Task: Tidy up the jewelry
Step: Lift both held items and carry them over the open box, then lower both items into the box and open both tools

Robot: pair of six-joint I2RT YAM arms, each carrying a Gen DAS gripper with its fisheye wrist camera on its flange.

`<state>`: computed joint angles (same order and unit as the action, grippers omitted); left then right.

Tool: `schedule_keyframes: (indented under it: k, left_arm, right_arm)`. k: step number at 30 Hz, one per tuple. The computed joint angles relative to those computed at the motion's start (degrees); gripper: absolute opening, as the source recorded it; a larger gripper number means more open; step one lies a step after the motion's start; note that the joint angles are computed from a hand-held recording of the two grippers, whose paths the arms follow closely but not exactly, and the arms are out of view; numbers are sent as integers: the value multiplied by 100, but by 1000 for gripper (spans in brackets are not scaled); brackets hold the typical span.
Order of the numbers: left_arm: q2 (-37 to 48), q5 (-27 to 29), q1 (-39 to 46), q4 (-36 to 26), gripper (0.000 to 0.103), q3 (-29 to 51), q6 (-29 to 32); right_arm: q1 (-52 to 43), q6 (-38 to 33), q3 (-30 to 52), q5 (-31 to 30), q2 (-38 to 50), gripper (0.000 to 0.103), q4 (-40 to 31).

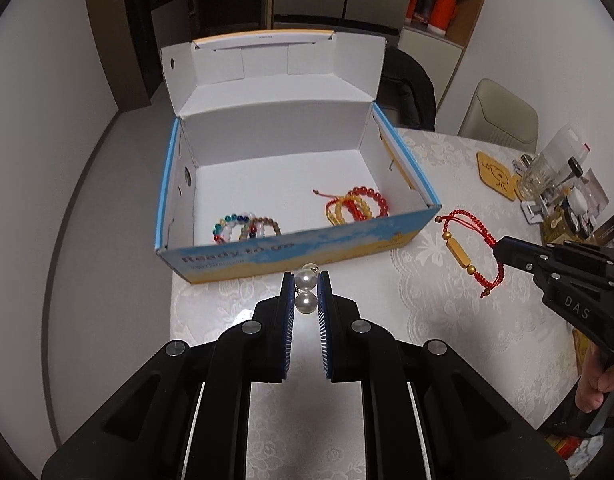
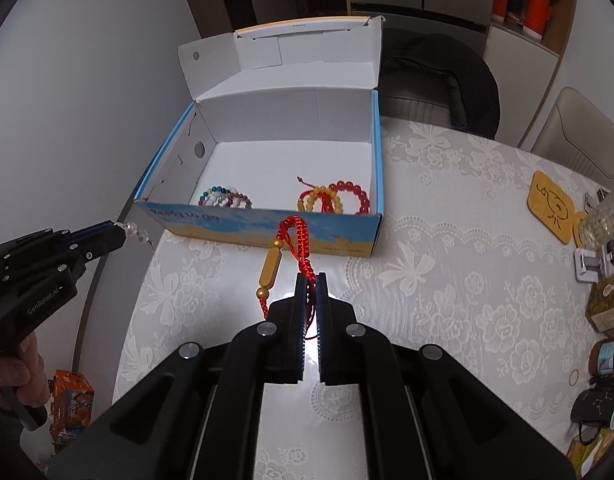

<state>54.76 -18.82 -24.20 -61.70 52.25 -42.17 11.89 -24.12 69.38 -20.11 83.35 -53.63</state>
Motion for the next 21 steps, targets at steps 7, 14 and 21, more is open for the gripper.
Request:
schedule_keyframes:
  k: [7,14,21]
  left_arm:
    - [358,562,1460,371,11,456,1396]
    - [978,1331,2763,923,11,496,2300]
    - [2036,1866,3582,1492,11,489,2748]
  right_arm:
    - [569,487,843,202,564,3,61]
    - [1108,947,1728,556,1578,3,109]
    - [1507,1354,2665,923,2908,3,-24]
